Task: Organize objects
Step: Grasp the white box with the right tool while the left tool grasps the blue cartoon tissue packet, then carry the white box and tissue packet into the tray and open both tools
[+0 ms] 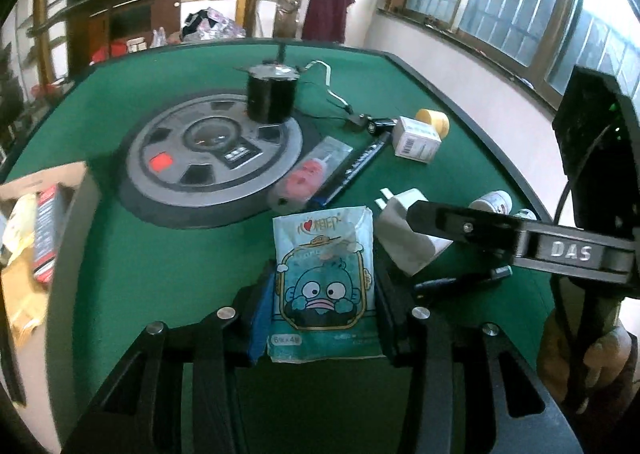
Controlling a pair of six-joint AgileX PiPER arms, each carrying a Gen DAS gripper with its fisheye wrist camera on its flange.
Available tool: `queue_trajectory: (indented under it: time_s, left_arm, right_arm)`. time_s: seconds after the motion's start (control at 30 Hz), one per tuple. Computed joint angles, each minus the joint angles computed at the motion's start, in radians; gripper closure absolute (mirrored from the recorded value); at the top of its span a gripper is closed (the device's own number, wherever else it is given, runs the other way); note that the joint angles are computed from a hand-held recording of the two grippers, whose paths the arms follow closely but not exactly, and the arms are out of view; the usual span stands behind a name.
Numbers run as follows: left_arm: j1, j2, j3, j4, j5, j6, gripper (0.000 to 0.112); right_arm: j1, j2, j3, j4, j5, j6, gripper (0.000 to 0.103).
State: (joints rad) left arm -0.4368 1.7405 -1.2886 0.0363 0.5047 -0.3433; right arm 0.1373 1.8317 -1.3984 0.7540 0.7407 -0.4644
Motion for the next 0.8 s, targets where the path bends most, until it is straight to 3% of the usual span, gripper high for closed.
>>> queue_trajectory:
  time_s: [0.23,0.3,0.4,0.53,0.63,0.8]
  left_arm:
    - [0.042,-0.088,0.098,0.015,-0.029,-0.047,0.074]
    - [0.053,-0.123,0.134,0.034,-0.04,-0.069,0.074]
    - [0.085,-0.187,0.195,0.018,-0.06,-0.053,0.074]
    - [0.165,-0.294,0.288,-0.068,-0.077,0.038,0.074]
    - [0.266,-0.38,0.347,-0.188,-0.067,0.173,0.074]
    - [0.487,-0.477,0.424,-0.406,-0.037,0.448,0.074]
  right_arm:
    - [0.138,-0.052,0.056,-0.344,-0.188,0.214,0.044]
    - [0.165,-0.044,0.05,-0.45,-0.193,0.309,0.074]
    - [0.181,-0.048,0.056,-0.518,-0.209,0.373,0.084]
    - [0.159,-0.048,0.056,-0.396,-0.188,0.296,0.084]
    - [0.113,-0.033,0.045,-0.19,-0.115,0.182,0.084]
    - [0.109,-0.048,0.026,-0.055,-0.041,0.163,0.084]
